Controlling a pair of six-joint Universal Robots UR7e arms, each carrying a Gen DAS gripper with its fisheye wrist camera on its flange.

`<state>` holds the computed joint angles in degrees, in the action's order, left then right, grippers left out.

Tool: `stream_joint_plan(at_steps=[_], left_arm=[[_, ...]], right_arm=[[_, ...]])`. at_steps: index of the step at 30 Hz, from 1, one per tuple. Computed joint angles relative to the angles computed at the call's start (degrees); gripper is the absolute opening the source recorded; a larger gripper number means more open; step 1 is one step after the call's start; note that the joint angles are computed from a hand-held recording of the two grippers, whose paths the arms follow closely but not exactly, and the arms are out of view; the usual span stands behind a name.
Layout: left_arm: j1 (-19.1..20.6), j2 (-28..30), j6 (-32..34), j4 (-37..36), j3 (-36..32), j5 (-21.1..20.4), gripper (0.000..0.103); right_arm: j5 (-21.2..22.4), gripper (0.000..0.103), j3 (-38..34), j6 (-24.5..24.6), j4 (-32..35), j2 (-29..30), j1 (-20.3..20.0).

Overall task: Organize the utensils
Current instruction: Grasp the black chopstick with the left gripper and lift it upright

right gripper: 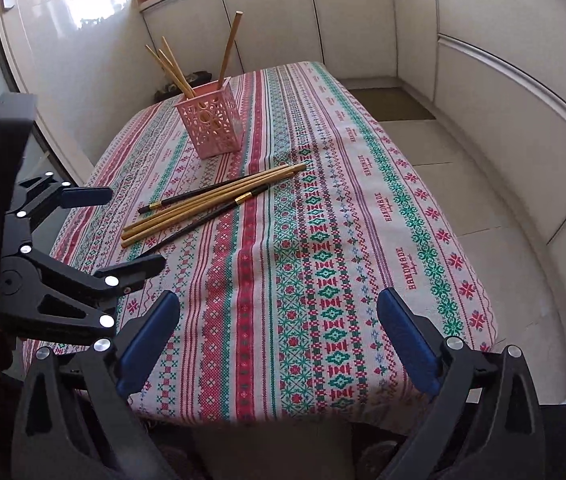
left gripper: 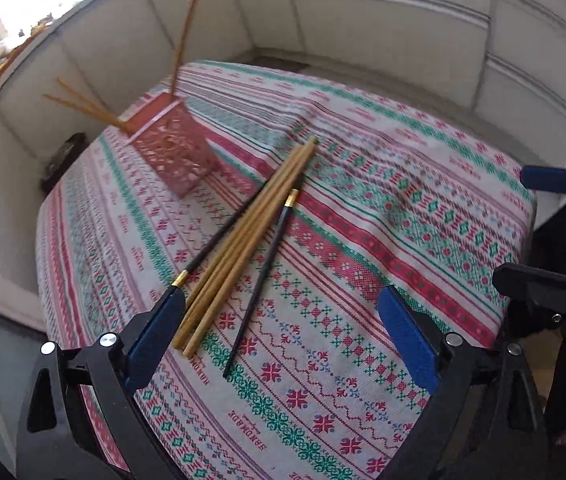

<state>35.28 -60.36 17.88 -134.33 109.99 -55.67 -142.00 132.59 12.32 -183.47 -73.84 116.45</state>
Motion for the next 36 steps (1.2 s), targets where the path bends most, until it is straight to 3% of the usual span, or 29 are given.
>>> stream_joint_plan(at_steps=[2,4,5,8,13,21,23,26,28,32,36], left_arm=[[1.49,2.61,2.26,7.36,-4.48,-3.63,0.084],[3.41,6.3,1.11,17.9,-11.01,-7.74,0.067],[4.1,8.06,0.15,21.8,-13.67,-8.46,0.065],[4.81,12.11,-0.04,26.68,-18.55,-5.88,0.059],[5.89,17.56,-0.74,33.75,-26.31,-6.12,0.043],[7.25,24.47,-2.36,42.96,-36.76,-6.05,0.037],[7.12,24.35,-2.57,42.02,-36.26,-5.82,0.035],[6.94,22.1,-4.98,36.75,-32.33,-6.55,0.022],[6.25,19.43,-6.78,31.17,-27.45,-6.69,0.008],[5.74,14.15,-10.96,19.28,-17.81,-5.79,0.006],[6.91,8.18,-16.11,10.49,-11.77,-8.46,0.005]], right_arm=[[1.14,0.096,-0.16,-0.16,-0.21,-0.24,-0.49],[2.88,0.096,-0.42,0.61,0.91,-0.84,-1.29],[3.59,0.096,-0.55,0.98,1.65,-1.08,-1.68],[5.47,0.096,-0.78,2.02,3.56,-1.7,-2.82],[7.32,0.096,-1.06,4.43,5.22,-2.79,-4.63],[7.71,0.096,-1.72,6.71,8.59,-3.26,-5.74],[7.83,0.096,-1.76,7.46,9.48,-3.48,-6.15],[7.97,0.096,-1.7,8.25,10.07,-3.77,-6.35],[7.37,0.096,-1.88,8.08,10.08,-3.42,-6.19],[6.32,0.096,-2.36,8.5,11.01,-2.98,-5.73],[4.85,0.096,-3.46,8.74,11.71,-2.49,-4.94]])
